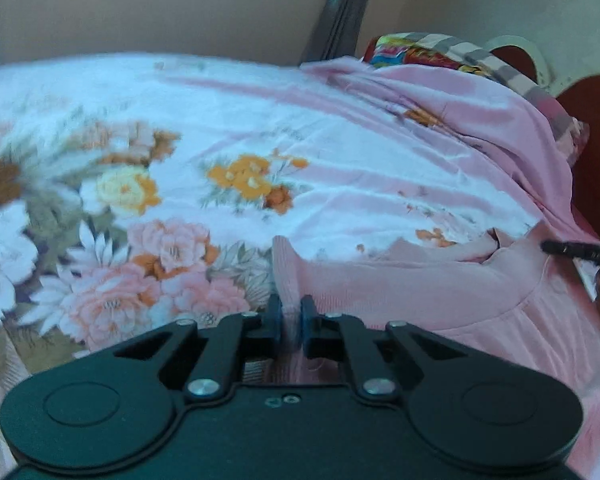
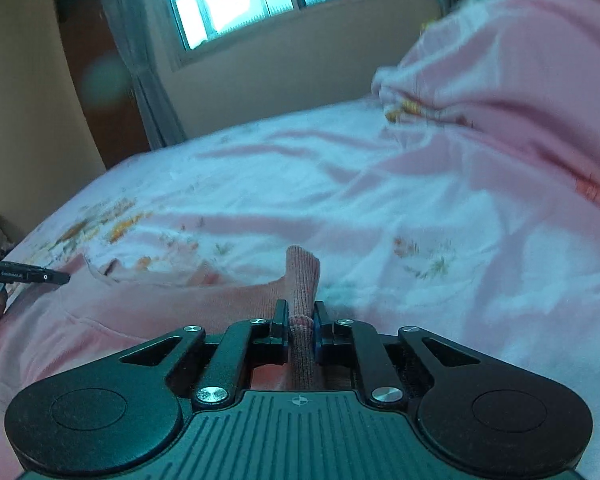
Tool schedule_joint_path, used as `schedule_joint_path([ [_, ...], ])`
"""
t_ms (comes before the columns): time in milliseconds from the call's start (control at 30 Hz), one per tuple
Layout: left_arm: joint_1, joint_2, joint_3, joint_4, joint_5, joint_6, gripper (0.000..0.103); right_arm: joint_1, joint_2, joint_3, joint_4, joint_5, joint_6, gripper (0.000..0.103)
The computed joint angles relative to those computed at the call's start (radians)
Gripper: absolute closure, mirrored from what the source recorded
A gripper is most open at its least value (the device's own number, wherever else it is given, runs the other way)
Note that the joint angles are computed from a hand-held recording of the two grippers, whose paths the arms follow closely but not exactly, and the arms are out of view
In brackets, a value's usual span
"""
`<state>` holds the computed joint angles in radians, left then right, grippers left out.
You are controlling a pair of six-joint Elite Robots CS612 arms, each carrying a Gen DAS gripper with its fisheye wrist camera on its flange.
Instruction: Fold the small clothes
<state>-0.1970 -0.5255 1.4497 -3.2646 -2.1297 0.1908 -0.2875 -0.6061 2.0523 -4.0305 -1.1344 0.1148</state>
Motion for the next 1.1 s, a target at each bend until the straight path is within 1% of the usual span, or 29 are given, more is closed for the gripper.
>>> schedule_joint_path([
  [67, 0.014, 0.013, 0.006, -0.104, -0.051, -0.037, 0.096, -0.004, 0.008, 0.007, -0.08, 0.005, 0.012, 0.092],
  [133, 0.03, 0.032, 0.0, -0.222, -0.099, -0.122, 0.096, -0.008, 0.009, 0.01, -0.147, 0.005, 0.033, 0.092],
  [200, 0.038, 0.042, -0.007, -0.296, -0.108, -0.177, 0.096, -0.006, 0.006, 0.007, -0.18, -0.005, 0.04, 0.092],
  [267, 0.039, 0.051, -0.018, -0.332, -0.101, -0.217, 0.096, -0.002, 0.002, -0.004, -0.177, -0.012, 0.048, 0.092],
  [300, 0.036, 0.052, -0.023, -0.323, -0.091, -0.225, 0.096, 0.001, 0.003, -0.012, -0.167, -0.02, 0.054, 0.092],
  [367, 0.027, 0.056, -0.028, -0.3, -0.049, -0.224, 0.096, 0.013, 0.007, -0.032, -0.117, -0.061, 0.068, 0.092],
  [400, 0.017, 0.051, -0.026, -0.252, -0.012, -0.2, 0.096, 0.021, 0.009, -0.042, -0.078, -0.088, 0.065, 0.092],
  [433, 0.007, 0.041, -0.021, -0.184, 0.044, -0.171, 0.096, 0.03, 0.01, -0.05, -0.027, -0.118, 0.061, 0.092],
  [467, -0.003, 0.038, -0.019, -0.142, 0.084, -0.163, 0.095, 0.04, 0.011, -0.057, 0.022, -0.154, 0.055, 0.092],
  [500, -0.01, 0.036, -0.019, -0.104, 0.112, -0.154, 0.091, 0.052, 0.013, -0.063, 0.068, -0.2, 0.046, 0.092],
  [533, -0.014, 0.034, -0.016, -0.096, 0.129, -0.15, 0.088, 0.057, 0.017, -0.065, 0.08, -0.216, 0.044, 0.091],
  [567, -0.015, 0.031, -0.013, -0.107, 0.138, -0.161, 0.083, 0.054, 0.02, -0.063, 0.068, -0.214, 0.059, 0.088],
  [600, -0.015, 0.025, -0.003, -0.125, 0.151, -0.17, 0.072, 0.054, 0.014, -0.055, 0.065, -0.231, 0.079, 0.075],
  [633, -0.013, 0.015, 0.013, -0.144, 0.167, -0.175, 0.053, 0.057, 0.007, -0.041, 0.043, -0.27, 0.093, 0.067],
  [667, -0.008, 0.001, 0.036, -0.167, 0.174, -0.178, 0.044, 0.055, 0.001, -0.017, -0.012, -0.296, 0.097, 0.066],
  [700, 0.002, -0.009, 0.057, -0.201, 0.158, -0.183, 0.034, 0.047, -0.009, 0.01, -0.044, -0.281, 0.094, 0.066],
  [733, 0.017, -0.021, 0.08, -0.235, 0.119, -0.186, 0.034, 0.033, -0.023, 0.042, -0.067, -0.24, 0.092, 0.066],
  [767, 0.031, -0.032, 0.102, -0.249, 0.076, -0.186, 0.036, 0.018, -0.036, 0.079, -0.096, -0.2, 0.091, 0.066],
  [833, 0.062, -0.057, 0.146, -0.244, -0.021, -0.183, 0.039, -0.005, -0.062, 0.157, -0.13, -0.13, 0.062, 0.066],
  [867, 0.073, -0.075, 0.177, -0.229, -0.048, -0.163, 0.042, -0.006, -0.07, 0.186, -0.143, -0.119, 0.056, 0.066],
  [900, 0.081, -0.091, 0.21, -0.218, -0.071, -0.131, 0.049, -0.012, -0.076, 0.216, -0.153, -0.094, 0.056, 0.066],
  [933, 0.085, -0.103, 0.237, -0.207, -0.079, -0.11, 0.056, -0.02, -0.073, 0.243, -0.168, -0.061, 0.065, 0.066],
  [967, 0.085, -0.113, 0.261, -0.188, -0.078, -0.092, 0.057, -0.028, -0.069, 0.267, -0.175, -0.029, 0.076, 0.066],
  [1033, 0.087, -0.123, 0.293, -0.159, -0.095, -0.069, 0.058, -0.028, -0.059, 0.294, -0.197, -0.014, 0.089, 0.066],
  [1067, 0.083, -0.129, 0.304, -0.139, -0.082, -0.051, 0.058, -0.026, -0.053, 0.3, -0.206, -0.006, 0.103, 0.066],
  [1100, 0.076, -0.134, 0.316, -0.136, -0.057, -0.037, 0.057, -0.022, -0.052, 0.303, -0.191, -0.004, 0.113, 0.066],
])
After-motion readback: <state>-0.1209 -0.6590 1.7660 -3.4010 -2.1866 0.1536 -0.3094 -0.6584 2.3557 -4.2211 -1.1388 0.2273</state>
